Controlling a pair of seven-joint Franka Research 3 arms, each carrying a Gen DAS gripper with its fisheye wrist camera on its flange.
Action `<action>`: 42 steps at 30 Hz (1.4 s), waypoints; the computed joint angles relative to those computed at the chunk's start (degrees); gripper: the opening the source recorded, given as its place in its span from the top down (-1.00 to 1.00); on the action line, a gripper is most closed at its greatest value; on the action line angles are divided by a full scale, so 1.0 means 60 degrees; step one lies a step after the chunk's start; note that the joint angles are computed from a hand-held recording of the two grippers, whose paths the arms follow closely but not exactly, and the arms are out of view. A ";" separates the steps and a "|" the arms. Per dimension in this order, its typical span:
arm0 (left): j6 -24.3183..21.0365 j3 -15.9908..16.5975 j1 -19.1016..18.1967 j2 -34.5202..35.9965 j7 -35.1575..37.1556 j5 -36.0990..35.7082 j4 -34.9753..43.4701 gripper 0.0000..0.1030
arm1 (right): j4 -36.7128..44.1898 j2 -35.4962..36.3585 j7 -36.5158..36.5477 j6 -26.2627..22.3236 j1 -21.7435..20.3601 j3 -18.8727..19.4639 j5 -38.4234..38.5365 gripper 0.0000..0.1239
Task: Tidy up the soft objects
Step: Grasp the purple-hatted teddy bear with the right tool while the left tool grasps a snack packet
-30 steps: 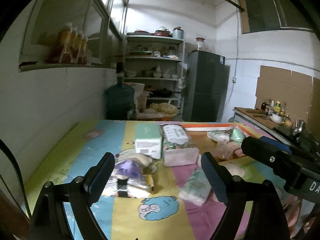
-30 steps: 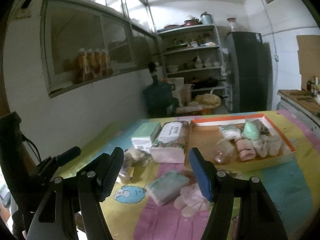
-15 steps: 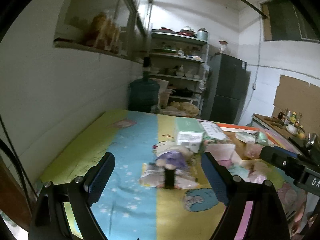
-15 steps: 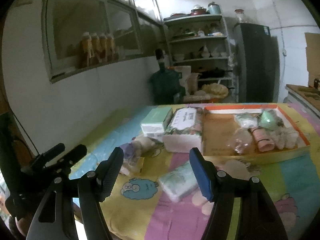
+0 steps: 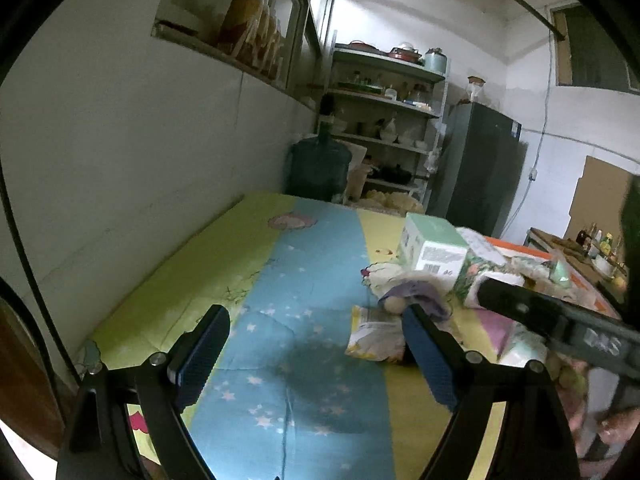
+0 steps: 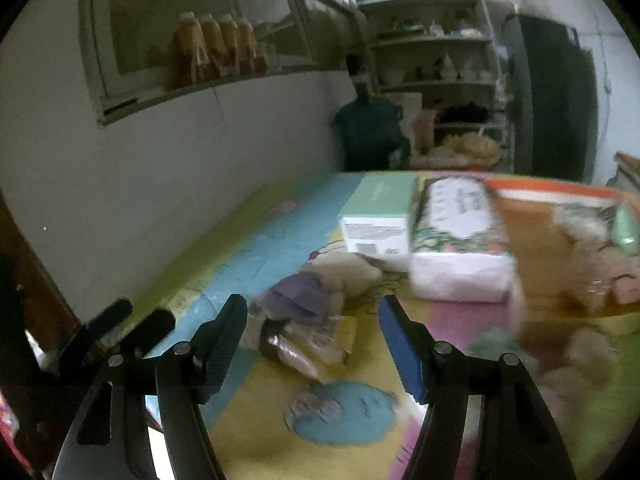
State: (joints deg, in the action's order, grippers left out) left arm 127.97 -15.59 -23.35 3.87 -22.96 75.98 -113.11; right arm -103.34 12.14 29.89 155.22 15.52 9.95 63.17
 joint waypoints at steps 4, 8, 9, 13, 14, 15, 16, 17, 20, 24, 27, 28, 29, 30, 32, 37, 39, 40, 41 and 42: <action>0.0130 0.0034 0.0037 0.0022 -0.0003 -0.0027 -0.0102 -0.70 | 0.1005 0.0952 0.1672 -0.0282 0.0277 -0.0078 -0.1317 -0.13; 0.0282 0.0052 0.0077 -0.0019 0.0091 0.0026 -0.0207 -0.70 | 0.1774 0.1665 0.3323 -0.0569 0.0380 -0.0101 -0.2554 -0.13; 0.0330 0.0059 0.0094 -0.0009 0.0124 0.0036 -0.0205 -0.70 | 0.2007 0.1854 0.3729 -0.0676 0.0404 -0.0118 -0.2841 -0.13; 0.0598 0.0107 0.0183 0.0003 0.0166 0.0051 -0.0221 -0.71 | 0.2680 0.2355 0.4709 -0.1122 0.0326 -0.0021 -0.3587 -0.13; 0.0702 0.0133 0.0220 0.0031 0.0182 0.0049 -0.0213 -0.70 | 0.2822 0.2462 0.4814 -0.1212 0.0284 0.0040 -0.3651 -0.13; 0.0754 0.0145 0.0239 0.0039 0.0209 0.0032 -0.0217 -0.71 | 0.2977 0.2573 0.4939 -0.1319 0.0263 0.0072 -0.3744 -0.13; 0.0766 0.0143 0.0241 0.0055 0.0230 0.0011 -0.0209 -0.71 | 0.3095 0.2666 0.5039 -0.1386 0.0256 0.0090 -0.3850 -0.13; 0.0819 0.0152 0.0253 0.0062 0.0257 -0.0009 -0.0219 -0.71 | 0.3189 0.2735 0.5135 -0.1422 0.0264 0.0096 -0.3964 -0.13; 0.1128 0.0206 0.0329 0.0094 0.0418 -0.0084 -0.0225 -0.70 | 0.3381 0.2875 0.5186 -0.1562 0.0183 0.0188 -0.4114 -0.11; 0.1776 0.0295 0.0466 0.0200 0.1006 -0.0210 -0.0161 -0.71 | 0.3322 0.2863 0.4946 -0.1476 -0.0008 0.0386 -0.3906 0.23; 0.2340 0.0354 0.0528 0.0272 0.1468 -0.0237 -0.0113 -0.71 | 0.3149 0.2761 0.4508 -0.1451 -0.0227 0.0587 -0.3433 0.27; 0.2588 0.0384 0.0559 0.0278 0.1575 -0.0208 -0.0129 -0.71 | 0.3089 0.2717 0.4284 -0.1508 -0.0351 0.0678 -0.3175 0.28; 0.3068 0.0438 0.0644 0.0314 0.1802 -0.0212 -0.0121 -0.71 | 0.2986 0.2636 0.4035 -0.1555 -0.0479 0.0772 -0.2860 0.28; 0.3367 0.0476 0.0694 0.0339 0.1983 -0.0220 -0.0111 -0.71 | 0.2880 0.2567 0.3776 -0.1553 -0.0569 0.0841 -0.2557 0.28; 0.4068 0.0553 0.0812 0.0425 0.2652 -0.0252 -0.0036 -0.71 | 0.2698 0.2410 0.3386 -0.1653 -0.0699 0.0883 -0.2052 0.28; 0.5752 0.0739 0.1083 0.0775 0.5284 -0.0687 0.0341 -0.70 | 0.2163 0.1903 0.2277 -0.1815 -0.0953 0.0864 -0.0638 0.28; 0.6296 0.0751 0.1198 0.0987 0.6988 -0.1345 0.0500 -0.70 | 0.1984 0.1693 0.1824 -0.1977 -0.1045 0.0814 -0.0082 0.28; 0.6527 0.0721 0.1265 0.1091 0.7904 -0.1906 0.0535 -0.70 | 0.1873 0.1568 0.1628 -0.2060 -0.1074 0.0761 0.0156 0.27; 0.6735 0.0649 0.1366 0.1193 0.8956 -0.2627 0.0549 -0.71 | 0.1739 0.1427 0.1442 -0.2122 -0.1084 0.0695 0.0357 0.27; 0.6854 0.0406 0.1592 0.1340 1.0391 -0.3739 0.0576 -0.68 | 0.1583 0.1271 0.1241 -0.2149 -0.1081 0.0626 0.0547 0.27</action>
State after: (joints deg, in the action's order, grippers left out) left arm 169.10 -13.15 -13.79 11.91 39.39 53.54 -109.65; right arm -93.85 19.76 37.33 142.33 9.03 13.71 66.45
